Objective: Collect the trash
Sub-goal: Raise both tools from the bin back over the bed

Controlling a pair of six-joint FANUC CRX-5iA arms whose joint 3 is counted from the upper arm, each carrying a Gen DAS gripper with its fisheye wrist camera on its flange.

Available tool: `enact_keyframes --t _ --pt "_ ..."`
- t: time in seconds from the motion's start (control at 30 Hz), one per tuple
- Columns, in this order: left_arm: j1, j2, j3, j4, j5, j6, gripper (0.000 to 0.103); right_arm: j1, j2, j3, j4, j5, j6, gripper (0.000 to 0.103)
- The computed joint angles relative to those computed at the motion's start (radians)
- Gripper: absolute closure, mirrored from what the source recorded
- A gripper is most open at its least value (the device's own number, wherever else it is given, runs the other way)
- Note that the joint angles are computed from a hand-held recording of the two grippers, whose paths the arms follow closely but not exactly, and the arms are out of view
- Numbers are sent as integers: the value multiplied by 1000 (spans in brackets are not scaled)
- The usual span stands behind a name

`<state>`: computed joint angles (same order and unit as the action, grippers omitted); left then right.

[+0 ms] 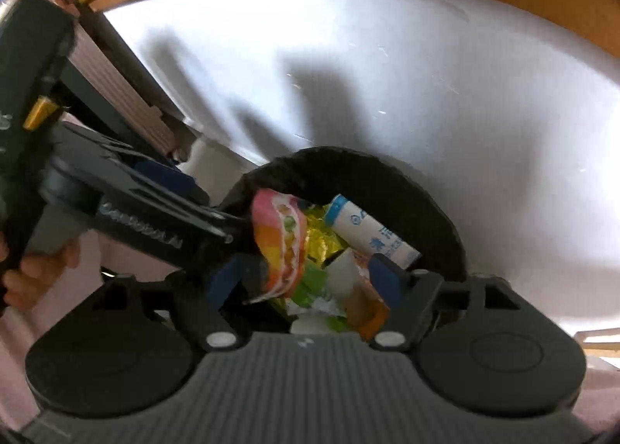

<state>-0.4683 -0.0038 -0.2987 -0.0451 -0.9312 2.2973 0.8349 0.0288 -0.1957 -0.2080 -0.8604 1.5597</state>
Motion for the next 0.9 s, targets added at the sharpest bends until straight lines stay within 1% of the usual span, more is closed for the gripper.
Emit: enact_keyframes --t 0.07,0.1,0.17,0.23,0.37,0.5,0.7,0.9 --pt "11 -20 -22 23 20 -13 6 42 8 -41 137 42 -107 18" --pt "20 -36 -40 46 34 -21 6 42 13 -47 156 49 -124 18" --pt "26 -53 -54 57 41 -25 6 27 23 -39 140 49 -135 18" --pt "18 -56 -48 40 27 -7 6 13 31 -33 125 48 -152 18" --pt "19 -73 -62 55 37 -19 6 16 37 -45 164 53 -191 18" --pt "3 -62 -36 20 16 1 5 5 30 -37 127 44 -148 18" --pt "1 -62 -25 3 4 10 5 14 18 -33 136 38 -127 16" --pt "3 -87 -12 -22 -14 29 5 18 -7 -34 165 35 -128 14"
